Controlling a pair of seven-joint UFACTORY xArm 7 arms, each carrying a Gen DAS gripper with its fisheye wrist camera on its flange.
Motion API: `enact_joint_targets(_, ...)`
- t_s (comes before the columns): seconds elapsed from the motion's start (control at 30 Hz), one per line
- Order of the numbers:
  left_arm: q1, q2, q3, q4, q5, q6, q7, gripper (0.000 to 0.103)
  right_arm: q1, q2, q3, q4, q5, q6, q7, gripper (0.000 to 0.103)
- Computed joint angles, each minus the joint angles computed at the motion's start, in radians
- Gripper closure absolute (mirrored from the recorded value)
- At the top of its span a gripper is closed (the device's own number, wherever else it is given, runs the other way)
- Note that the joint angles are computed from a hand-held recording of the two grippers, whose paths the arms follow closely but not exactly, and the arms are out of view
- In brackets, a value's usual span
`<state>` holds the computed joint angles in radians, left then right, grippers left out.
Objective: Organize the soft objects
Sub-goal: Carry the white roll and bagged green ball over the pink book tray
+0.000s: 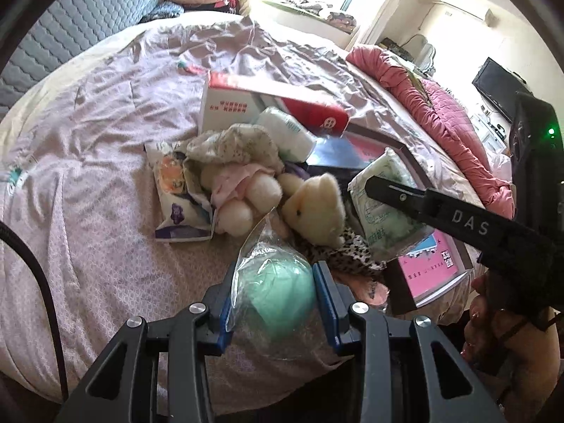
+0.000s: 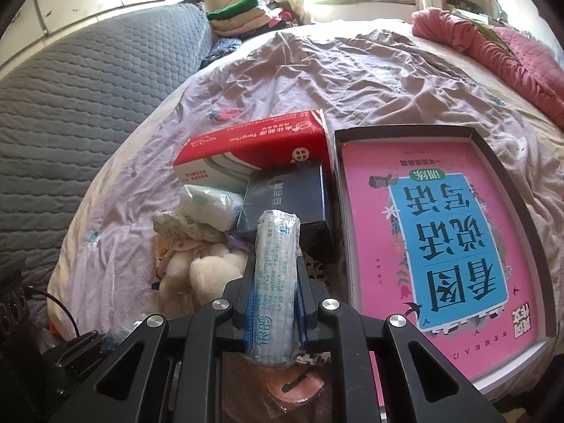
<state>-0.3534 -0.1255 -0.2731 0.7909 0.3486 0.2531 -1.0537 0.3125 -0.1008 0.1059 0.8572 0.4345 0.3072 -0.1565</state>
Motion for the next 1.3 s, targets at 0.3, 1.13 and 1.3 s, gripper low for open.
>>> enact_joint_targets(0.3, 0.004, 0.004, -0.026, 0.046, 0.107, 0.03, -0.067, 0.063, 0.008, -0.05, -0.025, -0.024, 0.065, 0.006, -0.049, 0.085)
enact_joint_targets(1.13, -0.156, 0.179, 0.02, 0.357, 0.259, 0.169, -0.103, 0.063, -0.04, -0.208, -0.129, -0.099, 0.024, 0.001, -0.052, 0.085)
enact_joint_targets(1.3, -0.198, 0.24, 0.046, 0.435, 0.234, 0.187, -0.07, 0.063, -0.073, -0.239, -0.14, -0.123, -0.021, -0.004, -0.057, 0.085)
